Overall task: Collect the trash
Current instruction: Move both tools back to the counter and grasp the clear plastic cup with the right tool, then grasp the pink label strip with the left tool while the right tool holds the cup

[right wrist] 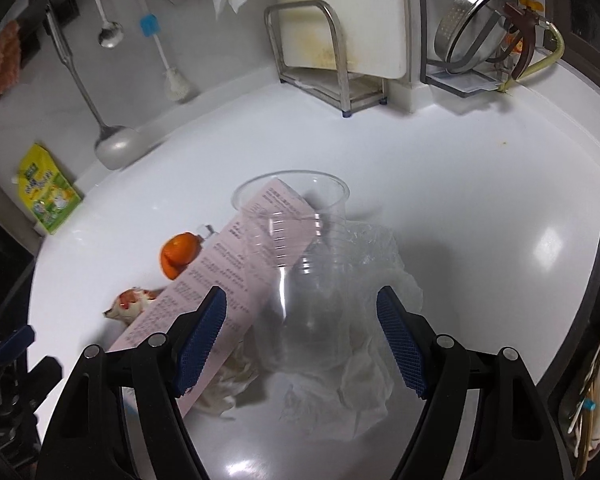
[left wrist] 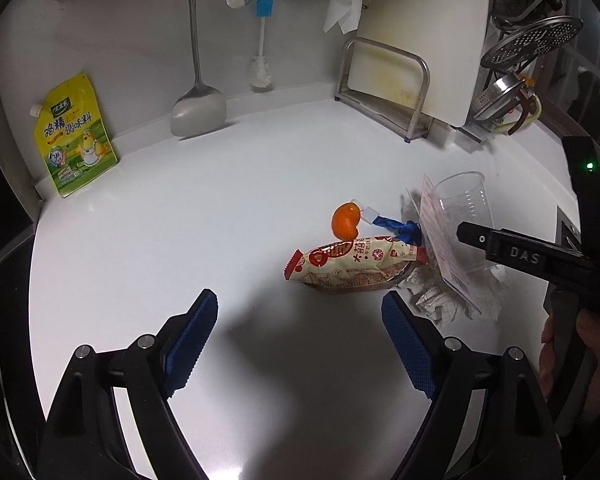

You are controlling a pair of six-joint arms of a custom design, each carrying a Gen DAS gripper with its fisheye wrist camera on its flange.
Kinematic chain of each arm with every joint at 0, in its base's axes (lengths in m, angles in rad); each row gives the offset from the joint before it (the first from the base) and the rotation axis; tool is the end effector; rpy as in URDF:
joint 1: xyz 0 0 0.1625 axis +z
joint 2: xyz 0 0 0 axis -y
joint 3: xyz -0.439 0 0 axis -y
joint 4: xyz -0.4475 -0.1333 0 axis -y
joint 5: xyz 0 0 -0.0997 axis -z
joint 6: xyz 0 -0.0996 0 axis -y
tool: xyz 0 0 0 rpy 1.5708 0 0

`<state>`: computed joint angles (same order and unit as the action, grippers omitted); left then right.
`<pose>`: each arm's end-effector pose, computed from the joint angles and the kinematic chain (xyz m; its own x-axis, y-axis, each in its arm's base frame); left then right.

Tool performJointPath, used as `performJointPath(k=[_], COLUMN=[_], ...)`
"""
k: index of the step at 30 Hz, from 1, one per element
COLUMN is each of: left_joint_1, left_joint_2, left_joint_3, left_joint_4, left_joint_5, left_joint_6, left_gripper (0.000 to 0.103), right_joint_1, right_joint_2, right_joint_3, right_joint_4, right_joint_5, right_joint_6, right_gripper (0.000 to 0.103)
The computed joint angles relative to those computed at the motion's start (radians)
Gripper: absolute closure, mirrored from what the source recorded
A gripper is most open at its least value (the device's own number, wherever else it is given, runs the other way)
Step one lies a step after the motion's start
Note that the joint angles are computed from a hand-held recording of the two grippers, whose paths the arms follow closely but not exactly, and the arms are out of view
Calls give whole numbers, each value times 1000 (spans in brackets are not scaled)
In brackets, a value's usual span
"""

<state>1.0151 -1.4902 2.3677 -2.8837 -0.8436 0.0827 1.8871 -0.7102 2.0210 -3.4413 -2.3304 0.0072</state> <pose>-0.0643 -0.4817 0.2305 -0.7404 0.2190 -0.6355 0.5413 0.7548 -0.3705 0.2390 -0.5223 0.0080 -0.8047 0.1277 0.5797 -0.2578 0.8045 -0.5351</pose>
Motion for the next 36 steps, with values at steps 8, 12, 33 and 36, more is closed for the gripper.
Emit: performJointPath(k=[8,12,33,36], left_joint_1=[-11,-26,-97,-99], left_joint_2=[-3,-2,230,275], left_joint_3=[-4,-13,-160,-185], left_joint_4=[-5,-8,73,108], left_joint_5=[-19,-43,-58,-52], left_joint_6=[-4,-9,-30,-15], left_gripper=[21,21,17,17], right_joint_1=[3,6,-3,-16], right_joint_2=[24,17,-169,-184], right_joint_3=[-21,-5,288,334], right_joint_4=[-11,-50,-293,-336], right_joint_5=[-24,-7,37,47], right_joint_6=[-47,-78,28,53], right_gripper=[50,54,56,56])
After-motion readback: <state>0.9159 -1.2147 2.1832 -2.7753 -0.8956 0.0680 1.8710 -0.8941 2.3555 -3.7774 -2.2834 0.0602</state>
